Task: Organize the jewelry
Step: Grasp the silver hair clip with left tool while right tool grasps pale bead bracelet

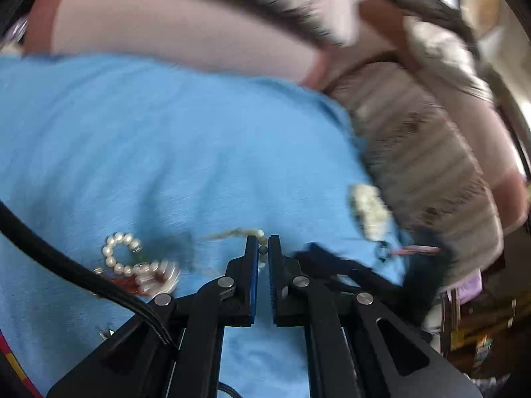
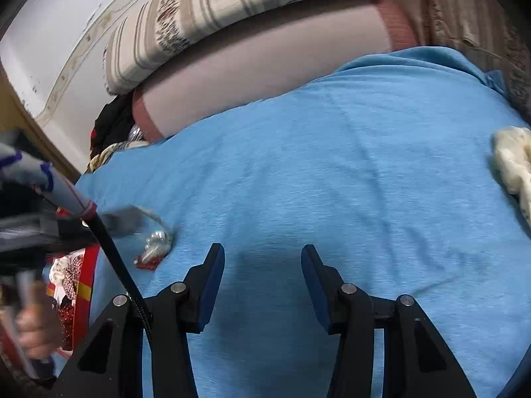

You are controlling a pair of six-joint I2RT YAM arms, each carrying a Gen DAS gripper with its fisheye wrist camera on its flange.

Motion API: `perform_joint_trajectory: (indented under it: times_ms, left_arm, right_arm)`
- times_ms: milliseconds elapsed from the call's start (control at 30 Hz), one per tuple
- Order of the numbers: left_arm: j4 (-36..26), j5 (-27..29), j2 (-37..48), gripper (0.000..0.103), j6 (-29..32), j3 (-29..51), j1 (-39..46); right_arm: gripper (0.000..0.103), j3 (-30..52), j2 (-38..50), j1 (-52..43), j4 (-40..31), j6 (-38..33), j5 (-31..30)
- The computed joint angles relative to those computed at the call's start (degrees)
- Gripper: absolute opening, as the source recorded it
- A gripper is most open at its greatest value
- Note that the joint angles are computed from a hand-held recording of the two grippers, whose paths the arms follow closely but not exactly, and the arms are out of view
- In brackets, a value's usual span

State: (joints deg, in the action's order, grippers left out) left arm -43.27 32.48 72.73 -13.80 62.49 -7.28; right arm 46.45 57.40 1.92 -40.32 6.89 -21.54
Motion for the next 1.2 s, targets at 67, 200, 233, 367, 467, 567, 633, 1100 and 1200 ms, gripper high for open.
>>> perform_joint_trajectory:
  times_ms: [67,200,233,367,467,567,633,1100,1200]
  left_arm:
    - [-2.41,-2.32,-1.15,0.005,0.00,2.63,-0.57]
    - [-6.17,-11.18,-2.24,0.027,1.53,4.44,0.83]
    - [-6.54,-11.18,-2.20,0.030,1.65,4.03,2.17]
    - [-6.95,-12.01,-1.26,0.030,3.31,-0.05,8.08]
    - [-6.51,-12.45,-1.76,0.030,6.15,-4.13,11.06]
    - [-5.46,-12.71,-3.33,0.031,7.41,-8.60,12.52]
    - [-4.63,-12.19,-4.75,0.033,7.36,-11.62,12.85]
    - [-3.81,-18.49,-19.81,0.004,4.49,-24.09,5.57]
    - [-6.86,-21.87,-23.96,0.004,3.89,-23.33,3.65]
  right_arm:
    - [0.052,-0.23,-0.09,-0.97,-0.64,-0.65,-0.76]
    - [0.052,-0.08,0.24,-0.16,-1.58,-0.60,-3.01]
    - [0.052,0.01,0.32,1.00,-1.28,0.05,-2.42]
    - [0.054,0.12,0.26,1.13,-1.48,-0.18,-2.17]
    - [0.055,-0.13,0.37,0.63,-1.78,-0.81,-2.21]
    - [0.055,-0.86,0.30,-0.05,-2.63,-1.76,-2.87]
    - [0.058,-1.51,0.08,-0.26,-3.21,-2.66,-3.21]
    - [0.045,-5.66,-0.61,13.34,2.93,-1.10,13.48]
    - [0.007,-4.99,-0.03,15.69,2.32,-2.43,16.22]
